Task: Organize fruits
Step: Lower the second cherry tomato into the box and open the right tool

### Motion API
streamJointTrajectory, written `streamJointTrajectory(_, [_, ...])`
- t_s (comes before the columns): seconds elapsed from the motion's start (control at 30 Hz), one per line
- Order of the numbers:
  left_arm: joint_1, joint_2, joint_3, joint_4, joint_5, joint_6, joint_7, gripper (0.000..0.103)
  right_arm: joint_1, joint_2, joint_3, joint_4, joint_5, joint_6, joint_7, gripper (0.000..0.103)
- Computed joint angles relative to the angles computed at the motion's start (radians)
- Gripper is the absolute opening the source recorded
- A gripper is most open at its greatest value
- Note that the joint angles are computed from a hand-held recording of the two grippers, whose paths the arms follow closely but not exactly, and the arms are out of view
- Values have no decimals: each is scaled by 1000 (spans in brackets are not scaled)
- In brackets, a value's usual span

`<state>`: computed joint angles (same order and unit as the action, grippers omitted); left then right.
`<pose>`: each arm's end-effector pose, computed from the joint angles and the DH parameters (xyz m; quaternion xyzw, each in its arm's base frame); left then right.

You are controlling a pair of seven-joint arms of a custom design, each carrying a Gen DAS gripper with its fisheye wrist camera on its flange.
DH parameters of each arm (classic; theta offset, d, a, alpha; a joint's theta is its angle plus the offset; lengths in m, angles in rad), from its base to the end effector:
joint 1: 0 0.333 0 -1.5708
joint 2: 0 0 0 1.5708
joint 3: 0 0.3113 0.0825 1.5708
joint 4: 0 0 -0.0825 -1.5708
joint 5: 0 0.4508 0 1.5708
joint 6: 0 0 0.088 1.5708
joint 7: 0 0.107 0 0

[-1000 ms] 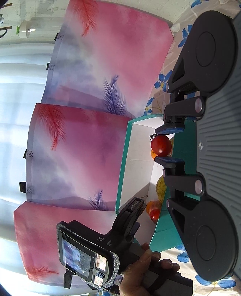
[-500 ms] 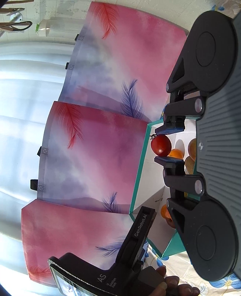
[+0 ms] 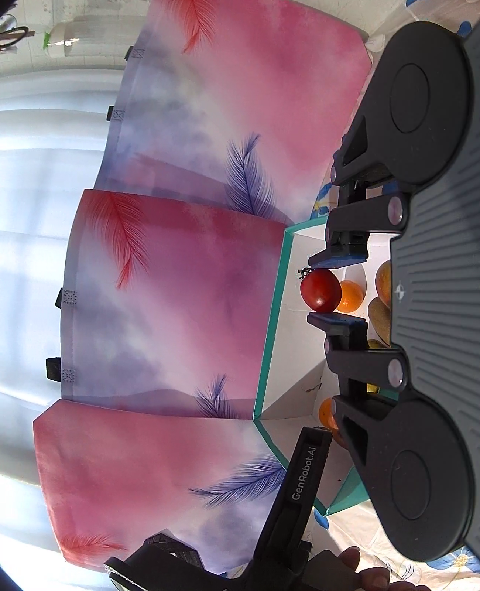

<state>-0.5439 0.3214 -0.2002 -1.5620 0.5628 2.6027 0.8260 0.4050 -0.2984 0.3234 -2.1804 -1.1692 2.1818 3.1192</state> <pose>0.5689 -0.5122 0.5215 -0.5295 0.7510 -0.3370 0.2052 0.4385 0.3603 0.5346 -0.5262 0.6560 -0.4628 0.2805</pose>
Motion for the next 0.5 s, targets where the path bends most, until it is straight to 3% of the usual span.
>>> streamJointTrajectory(0.5, [-28,-22,-2,12,105,-125,-91,97,-47,-15,-33,-38,59,150,-49,25])
